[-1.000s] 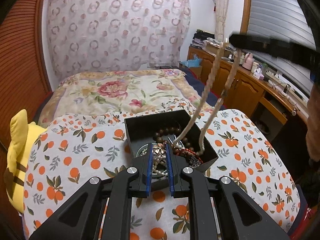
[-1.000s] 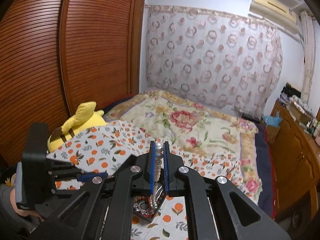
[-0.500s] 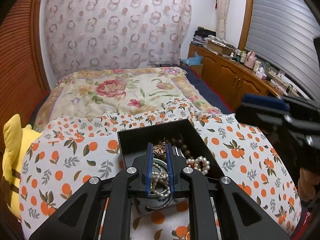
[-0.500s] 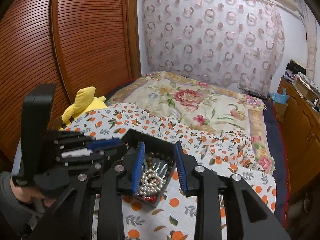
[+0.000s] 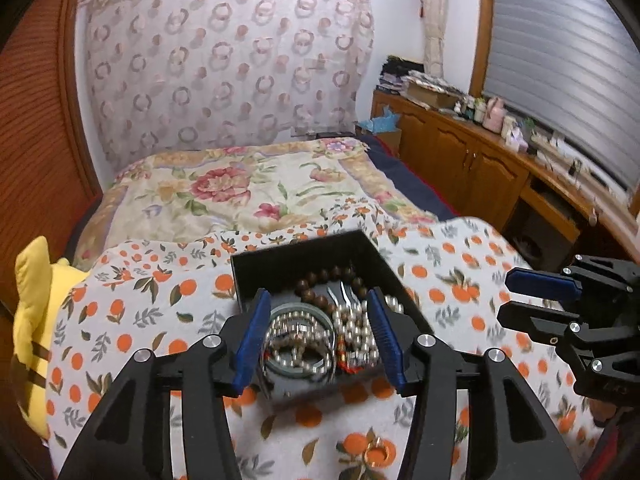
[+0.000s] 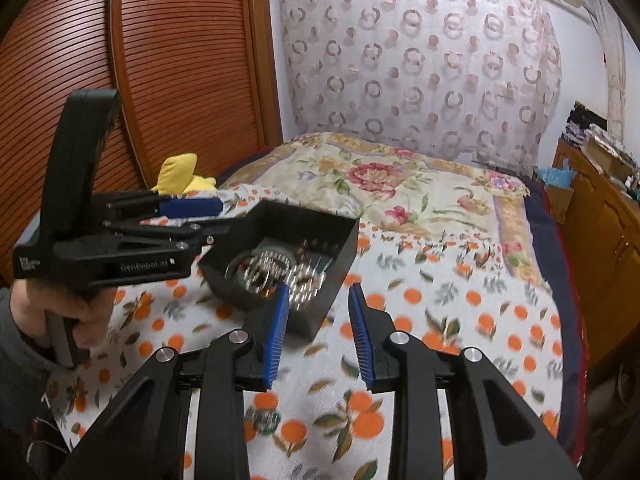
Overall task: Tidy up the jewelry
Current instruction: 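Open the left tool releasing the earring while the right tool releases the pearl necklace, then move the left tool to the gold ring while the right tool moves to the green pendant chain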
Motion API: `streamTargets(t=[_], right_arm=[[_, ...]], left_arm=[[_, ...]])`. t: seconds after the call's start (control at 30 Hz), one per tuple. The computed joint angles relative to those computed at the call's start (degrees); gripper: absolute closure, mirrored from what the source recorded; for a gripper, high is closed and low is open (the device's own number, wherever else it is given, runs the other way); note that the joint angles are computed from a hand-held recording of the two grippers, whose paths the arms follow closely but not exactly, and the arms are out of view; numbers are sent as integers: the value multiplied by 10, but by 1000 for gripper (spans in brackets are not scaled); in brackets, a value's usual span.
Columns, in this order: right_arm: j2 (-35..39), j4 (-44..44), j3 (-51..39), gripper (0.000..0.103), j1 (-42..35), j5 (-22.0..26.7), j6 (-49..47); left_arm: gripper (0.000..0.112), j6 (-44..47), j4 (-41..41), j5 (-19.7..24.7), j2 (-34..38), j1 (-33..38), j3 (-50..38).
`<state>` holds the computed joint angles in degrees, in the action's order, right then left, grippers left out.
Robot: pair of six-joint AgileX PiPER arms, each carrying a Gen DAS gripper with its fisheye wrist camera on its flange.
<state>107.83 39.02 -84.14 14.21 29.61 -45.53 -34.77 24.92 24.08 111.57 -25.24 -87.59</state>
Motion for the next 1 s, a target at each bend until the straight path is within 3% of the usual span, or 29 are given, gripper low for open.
streamTargets(t=[0.23,0.43,0.57,0.7,1.0], right_arm=[[-28,61,98,70,5,-23,-71],[-32,51,145,70,22,-42,-75],[-22,35,155,70,31,-43,-69],[-11,-6,157,70,43,-45,-38],[1,-90,143,70,65,-53,26]], left_arm=[[48,-50,69,-29,-41,-24,98],[35,-107,123,-55,-71,-36,170],[27,-94,109,-68,-77,-36,201],[25,-102,119,-73,-70,-39,219],[23,-13,38,-63,-35,-31,210]])
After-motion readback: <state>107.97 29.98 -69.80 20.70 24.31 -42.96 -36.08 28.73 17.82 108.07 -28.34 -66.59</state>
